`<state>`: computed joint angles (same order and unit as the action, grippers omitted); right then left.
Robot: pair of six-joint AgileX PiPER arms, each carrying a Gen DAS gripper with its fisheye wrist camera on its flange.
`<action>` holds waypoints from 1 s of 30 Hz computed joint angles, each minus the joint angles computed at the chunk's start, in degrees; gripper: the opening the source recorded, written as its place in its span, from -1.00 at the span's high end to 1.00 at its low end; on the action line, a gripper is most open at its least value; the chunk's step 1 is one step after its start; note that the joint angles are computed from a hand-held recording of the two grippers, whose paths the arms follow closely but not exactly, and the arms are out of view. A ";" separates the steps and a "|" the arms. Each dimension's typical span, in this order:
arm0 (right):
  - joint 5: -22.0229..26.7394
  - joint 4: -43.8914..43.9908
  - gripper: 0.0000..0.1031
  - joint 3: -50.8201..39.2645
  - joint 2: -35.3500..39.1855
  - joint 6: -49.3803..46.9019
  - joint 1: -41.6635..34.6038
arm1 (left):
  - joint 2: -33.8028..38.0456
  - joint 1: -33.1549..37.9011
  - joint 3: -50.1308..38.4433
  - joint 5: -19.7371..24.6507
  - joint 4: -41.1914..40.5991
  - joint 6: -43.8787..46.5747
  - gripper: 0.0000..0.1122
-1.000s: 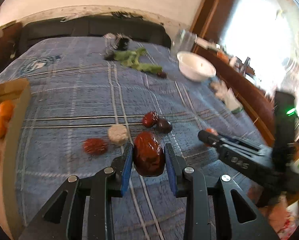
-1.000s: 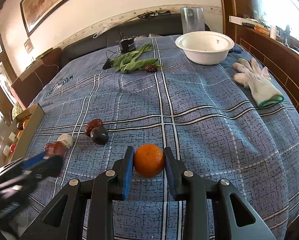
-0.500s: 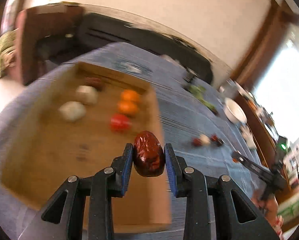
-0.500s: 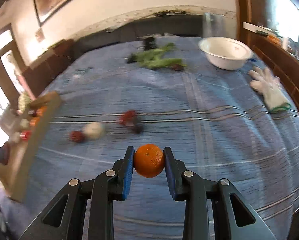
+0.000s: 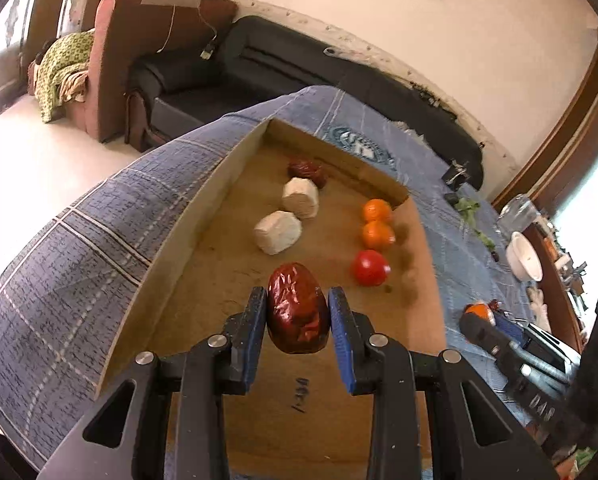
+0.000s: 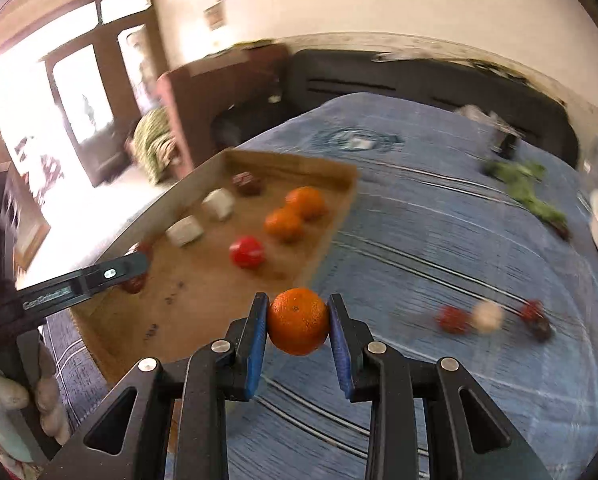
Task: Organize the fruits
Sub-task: 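Carry the date and tangerine into the cardboard box and open both tools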
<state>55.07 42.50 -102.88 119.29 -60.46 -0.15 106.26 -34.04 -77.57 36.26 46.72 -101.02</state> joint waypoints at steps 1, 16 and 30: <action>-0.28 -0.43 0.36 0.03 0.21 -0.07 0.72 | 0.11 0.53 -0.10 -0.16 -1.00 1.07 0.46; -3.28 -9.94 0.35 -4.74 5.64 8.28 10.47 | 4.68 6.73 -5.66 -0.96 -13.69 15.50 0.45; -0.09 -4.42 0.10 -4.07 3.47 8.47 6.41 | -4.81 2.44 3.34 -2.03 0.08 -2.98 0.13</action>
<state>54.98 38.08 -106.95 122.75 -51.99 6.25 101.45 -31.60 -74.22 34.23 46.80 -104.00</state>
